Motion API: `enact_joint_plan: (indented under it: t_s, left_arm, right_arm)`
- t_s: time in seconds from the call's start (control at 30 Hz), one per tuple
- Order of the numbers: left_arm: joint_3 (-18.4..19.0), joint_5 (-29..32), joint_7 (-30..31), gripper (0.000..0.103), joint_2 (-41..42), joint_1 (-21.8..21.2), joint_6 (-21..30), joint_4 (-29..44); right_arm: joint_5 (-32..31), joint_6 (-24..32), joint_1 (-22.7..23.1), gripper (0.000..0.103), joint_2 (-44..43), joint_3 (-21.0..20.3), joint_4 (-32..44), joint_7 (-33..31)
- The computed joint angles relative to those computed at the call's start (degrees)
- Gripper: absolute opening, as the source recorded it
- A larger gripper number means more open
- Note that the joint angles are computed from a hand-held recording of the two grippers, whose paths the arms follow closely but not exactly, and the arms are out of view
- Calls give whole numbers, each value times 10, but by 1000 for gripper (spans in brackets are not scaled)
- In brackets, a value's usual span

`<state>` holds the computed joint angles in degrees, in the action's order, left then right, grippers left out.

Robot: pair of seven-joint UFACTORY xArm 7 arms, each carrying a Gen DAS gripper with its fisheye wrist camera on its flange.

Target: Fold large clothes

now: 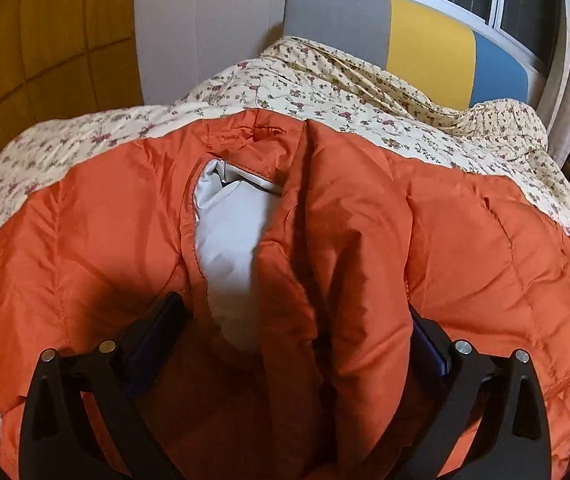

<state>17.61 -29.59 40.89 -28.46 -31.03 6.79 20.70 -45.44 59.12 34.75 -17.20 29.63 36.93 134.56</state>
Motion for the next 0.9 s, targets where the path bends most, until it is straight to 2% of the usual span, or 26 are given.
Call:
enact_joint_plan:
  t_s: [0.17, 0.43, 0.53, 0.6, 0.7, 0.8, 0.9]
  left_arm:
    - [-17, 8, -13, 100, 8, 12, 5, 4]
    - [-27, 17, -19, 100, 12, 24, 5, 4]
    - [-26, 18, -19, 100, 11, 23, 6, 4]
    - [-23, 19, -18, 100, 11, 23, 13, 7]
    - [1, 6, 2, 100, -5, 21, 60, 18]
    - [9, -8, 25, 100, -42, 50, 125, 21]
    - [37, -38, 58, 100, -94, 80, 170, 18]
  right_arm:
    - [-1, -6, 1, 40, -13, 2, -12, 13]
    - [64, 131, 53, 42, 4, 69, 58, 36]
    - [73, 134, 69, 43, 35, 54, 71, 32]
    - [82, 149, 74, 45, 69, 34, 97, -8]
    - [85, 186, 91, 46, 112, 15, 134, -35]
    - [83, 191, 110, 47, 117, -2, 134, -31]
    - [83, 186, 120, 48, 113, -11, 127, -24]
